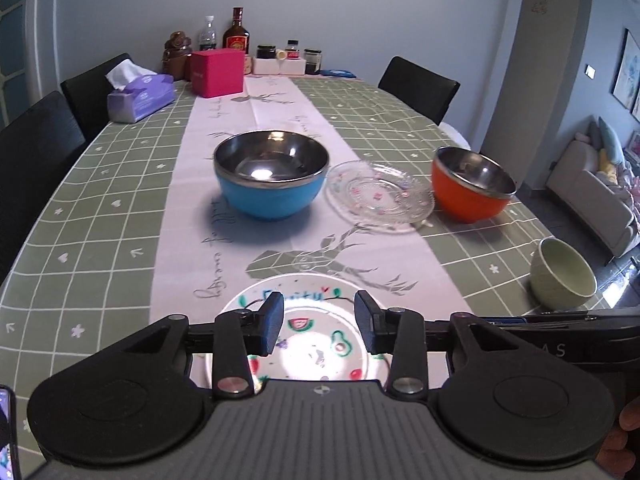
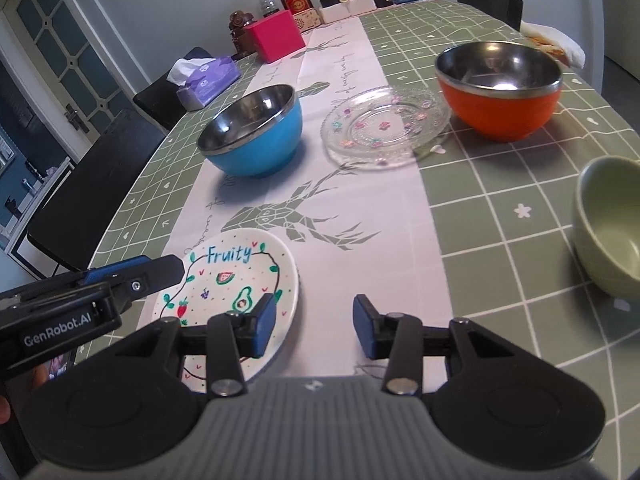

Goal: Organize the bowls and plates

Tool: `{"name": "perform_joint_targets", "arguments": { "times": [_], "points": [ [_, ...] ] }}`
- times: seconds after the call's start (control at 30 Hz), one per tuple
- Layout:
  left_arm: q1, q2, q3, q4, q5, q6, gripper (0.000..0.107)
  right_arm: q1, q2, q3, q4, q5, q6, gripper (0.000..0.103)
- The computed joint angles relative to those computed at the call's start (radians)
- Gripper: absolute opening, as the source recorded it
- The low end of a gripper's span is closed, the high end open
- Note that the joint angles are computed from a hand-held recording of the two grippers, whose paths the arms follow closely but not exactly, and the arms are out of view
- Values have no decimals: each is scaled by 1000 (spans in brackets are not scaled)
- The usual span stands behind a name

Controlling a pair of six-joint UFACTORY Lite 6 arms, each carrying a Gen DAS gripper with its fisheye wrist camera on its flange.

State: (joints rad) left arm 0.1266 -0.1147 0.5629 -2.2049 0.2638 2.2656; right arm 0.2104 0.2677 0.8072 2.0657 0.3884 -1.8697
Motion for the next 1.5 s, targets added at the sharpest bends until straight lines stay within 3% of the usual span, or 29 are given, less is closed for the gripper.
{"name": "perform_joint_targets", "arguments": {
  "times": [0.43, 0.77, 0.93, 1.37, 1.5],
  "points": [
    [-138, 113, 114, -119, -27, 36, 47, -98, 13, 92, -417, -48, 352, 44],
    [-140, 268, 265, 16, -49, -118, 47, -108, 129, 255, -490, -107, 365, 43],
    [-114, 338, 354, 245, -31, -386, 47, -109, 200, 362, -539, -127, 438, 43],
    [-98, 568, 652, 580, 18, -886, 47, -122, 430, 683, -802, -95, 879, 43],
    [-109, 675, 779, 747, 12, -1111, 41, -131, 517, 803, -894, -49, 1029, 40]
  ]
}}
